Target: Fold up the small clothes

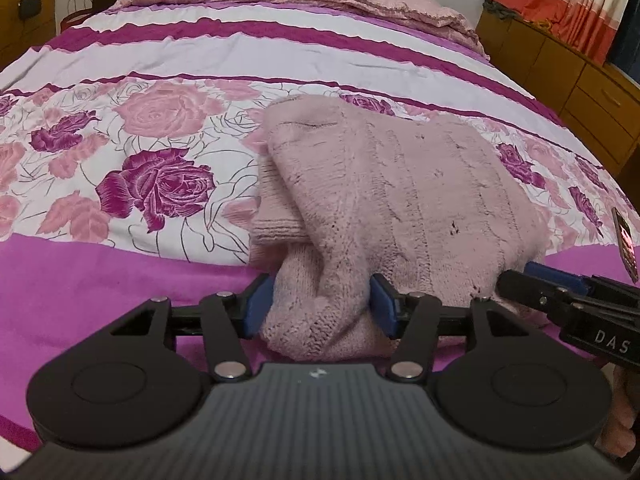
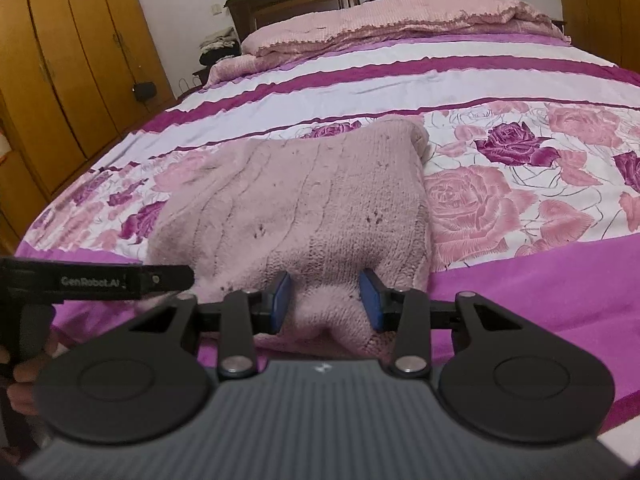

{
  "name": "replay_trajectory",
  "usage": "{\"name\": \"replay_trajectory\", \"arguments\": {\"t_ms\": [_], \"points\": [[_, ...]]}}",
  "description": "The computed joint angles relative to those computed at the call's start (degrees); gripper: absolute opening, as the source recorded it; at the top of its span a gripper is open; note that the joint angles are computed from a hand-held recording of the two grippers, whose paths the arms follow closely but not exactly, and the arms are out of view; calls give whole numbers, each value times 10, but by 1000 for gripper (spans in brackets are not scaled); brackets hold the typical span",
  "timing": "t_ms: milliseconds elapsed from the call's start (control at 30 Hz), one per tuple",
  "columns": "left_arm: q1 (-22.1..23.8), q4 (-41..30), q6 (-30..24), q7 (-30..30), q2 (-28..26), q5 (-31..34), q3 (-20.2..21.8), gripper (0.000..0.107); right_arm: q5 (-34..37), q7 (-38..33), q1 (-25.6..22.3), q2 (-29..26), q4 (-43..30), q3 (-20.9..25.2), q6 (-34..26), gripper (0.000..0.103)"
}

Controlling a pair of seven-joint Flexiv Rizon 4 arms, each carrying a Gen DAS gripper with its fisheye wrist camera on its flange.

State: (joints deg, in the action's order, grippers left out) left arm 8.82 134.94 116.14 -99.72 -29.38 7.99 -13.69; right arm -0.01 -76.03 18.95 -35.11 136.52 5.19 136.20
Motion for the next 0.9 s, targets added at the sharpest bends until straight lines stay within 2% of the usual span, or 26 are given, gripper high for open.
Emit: {"name": "replay_trajectory", "arguments": {"t_ms": [167, 233, 300, 433, 567, 700, 900], "points": [[-69, 21, 10, 18, 28, -37, 57, 61, 18, 5, 5, 14, 19, 4, 19, 42], [-88, 33, 13, 22, 38, -50, 70, 62, 42, -5, 21, 17, 28, -1, 32, 62], [-98, 46, 15, 22, 48, -59, 77, 73, 59, -16, 31, 16, 38, -4, 46, 67], [-147, 67, 28, 36, 53, -94, 108, 84, 85, -26, 46, 16, 52, -7, 45, 67], [-201, 73, 43, 61, 34, -142, 134, 93, 115, -42, 67, 4, 55, -15, 46, 67], [-266, 66, 61, 96, 8, -214, 165, 96, 159, -80, 107, -17, 45, -33, 62, 67], [-308, 62, 85, 138, -16, -280, 172, 100, 201, -109, 134, -43, 28, -42, 73, 70]]}}
